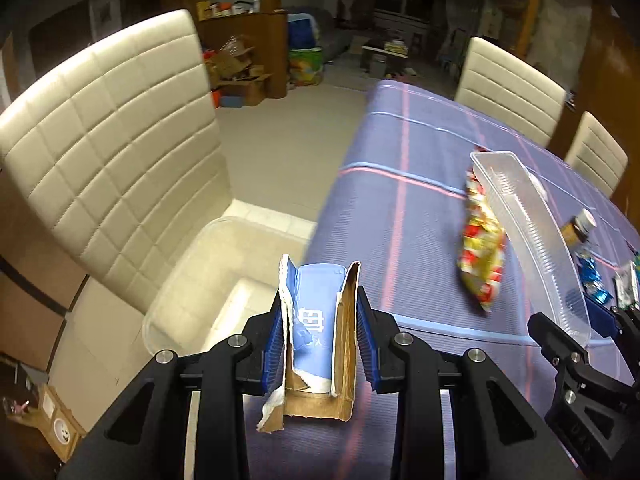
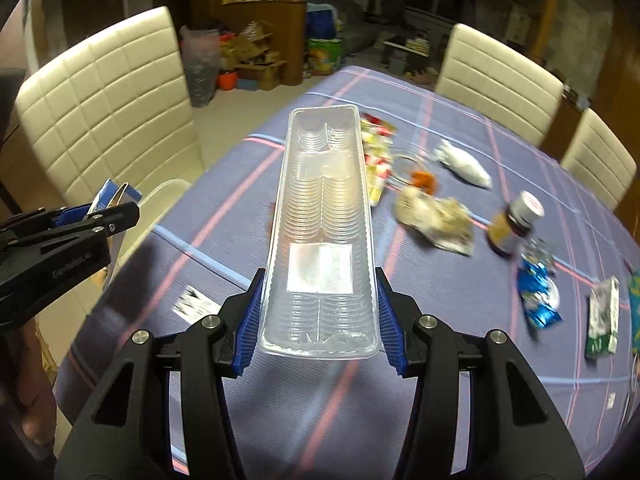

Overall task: Collect trash
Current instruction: 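Carry both items to the clear bin and release the packet from left tool, then drop the plastic tray into the bin with right tool, return left tool to table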

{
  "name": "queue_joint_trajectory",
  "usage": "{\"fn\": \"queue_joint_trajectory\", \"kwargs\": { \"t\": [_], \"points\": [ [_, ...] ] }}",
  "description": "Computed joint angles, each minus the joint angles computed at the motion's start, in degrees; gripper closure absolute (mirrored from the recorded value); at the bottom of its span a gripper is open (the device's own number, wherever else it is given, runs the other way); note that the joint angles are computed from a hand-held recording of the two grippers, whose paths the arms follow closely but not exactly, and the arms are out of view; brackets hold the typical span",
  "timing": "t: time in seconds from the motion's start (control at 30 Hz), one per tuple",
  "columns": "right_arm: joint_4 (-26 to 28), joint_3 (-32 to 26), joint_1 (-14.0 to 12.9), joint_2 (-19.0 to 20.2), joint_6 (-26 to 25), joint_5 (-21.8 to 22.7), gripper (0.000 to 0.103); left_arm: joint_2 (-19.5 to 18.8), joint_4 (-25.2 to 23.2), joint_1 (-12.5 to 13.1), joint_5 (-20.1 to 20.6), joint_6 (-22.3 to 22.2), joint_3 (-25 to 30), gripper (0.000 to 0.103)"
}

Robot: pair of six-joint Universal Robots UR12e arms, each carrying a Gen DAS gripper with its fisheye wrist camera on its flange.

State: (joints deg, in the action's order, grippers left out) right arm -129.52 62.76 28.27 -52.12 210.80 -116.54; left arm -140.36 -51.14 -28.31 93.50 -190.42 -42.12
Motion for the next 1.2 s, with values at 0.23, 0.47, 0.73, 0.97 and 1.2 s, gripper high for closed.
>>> {"fn": "queue_joint_trajectory", "kwargs": {
  "t": [0.23,0.47,0.73,0.97,1.2],
  "points": [
    [3.8,-8.3,0.3,5.0,-3.0,1.1,0.051,-1.2,-0.5,1.9,1.1,-0.8,1.2,0.069],
    [7.8,-14.8,0.4,8.9,-4.5,1.9,0.051,-1.7,3.7,2.8,2.8,-0.3,0.4,0.036],
    [11.2,-21.2,0.7,12.7,-6.6,3.5,0.05,-0.4,5.5,3.8,4.1,-1.4,-2.6,0.028],
    [13.2,-28.5,1.4,16.9,-10.5,6.0,0.049,1.9,6.3,4.9,5.9,-3.5,-7.1,0.028],
    [13.1,-33.7,2.0,19.9,-13.0,6.6,0.03,3.4,6.7,5.6,6.8,-5.3,-9.7,0.028]
  ]
}}
